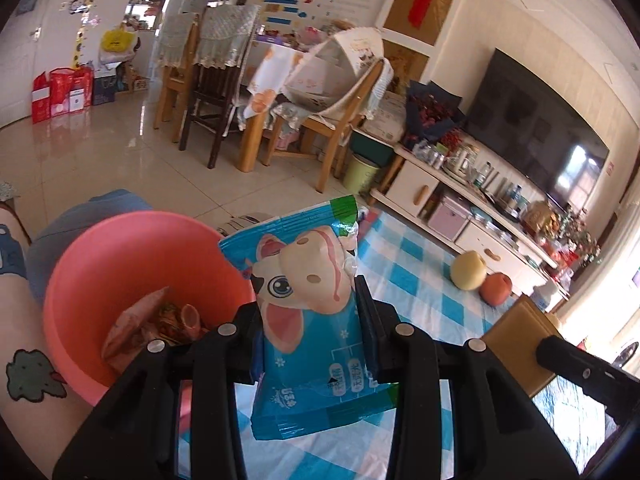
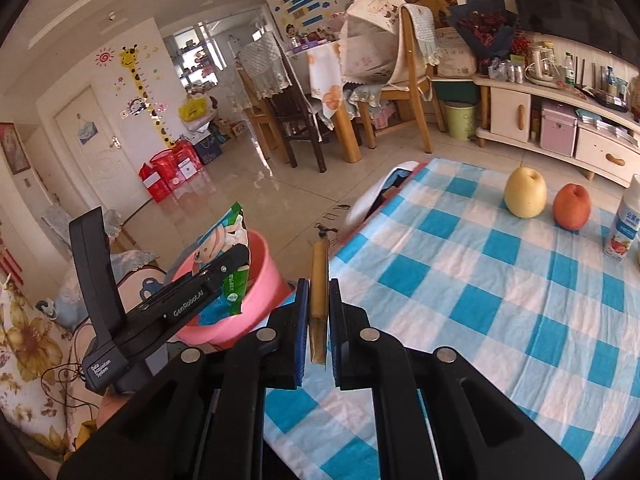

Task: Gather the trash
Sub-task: 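Carry the snack bag and foil tray over the pink bucket, then open both grippers to drop the items into the pink bucket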

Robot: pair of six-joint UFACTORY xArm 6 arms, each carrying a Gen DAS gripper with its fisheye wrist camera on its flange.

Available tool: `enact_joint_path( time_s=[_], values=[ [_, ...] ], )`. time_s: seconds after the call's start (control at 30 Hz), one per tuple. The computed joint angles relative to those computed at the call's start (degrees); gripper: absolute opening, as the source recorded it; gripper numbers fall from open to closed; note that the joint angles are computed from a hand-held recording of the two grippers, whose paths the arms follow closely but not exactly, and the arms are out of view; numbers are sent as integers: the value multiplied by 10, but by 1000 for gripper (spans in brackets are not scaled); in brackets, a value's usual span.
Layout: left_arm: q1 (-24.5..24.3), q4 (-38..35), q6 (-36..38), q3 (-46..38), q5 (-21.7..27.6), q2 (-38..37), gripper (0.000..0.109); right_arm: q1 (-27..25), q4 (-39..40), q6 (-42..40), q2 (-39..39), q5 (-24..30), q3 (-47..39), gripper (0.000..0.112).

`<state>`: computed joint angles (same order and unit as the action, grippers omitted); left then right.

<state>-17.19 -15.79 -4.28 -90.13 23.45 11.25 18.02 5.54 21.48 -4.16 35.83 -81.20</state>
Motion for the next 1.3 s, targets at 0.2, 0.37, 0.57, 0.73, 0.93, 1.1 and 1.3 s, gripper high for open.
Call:
enact_joint_path(
  time_s=[0.2, 0.37, 0.57, 0.73, 0.93, 1.1, 1.3],
  values=[
    [55, 48, -92, -33, 12, 32, 39, 40, 26, -19, 110, 23, -122, 10],
    [90, 36, -117, -64, 41, 60, 39, 63, 31, -12, 215, 38, -247, 10],
    [117, 5, -114, -108, 86, 97, 39, 71, 56, -8, 343, 73, -410, 10],
    [123, 13, -117, -142, 131, 126, 47, 75, 0, 45, 435, 152, -537, 43],
    [118, 69, -155, -105, 80, 108, 75, 68, -63, 100, 301, 62, -311, 75],
    [97, 99, -131, -83, 38, 96, 85, 63, -158, 156, 204, 45, -185, 89],
    [78, 8, -50, -28, -56, 63, 90, 52, -235, 191, 116, 58, -95, 93]
  ],
)
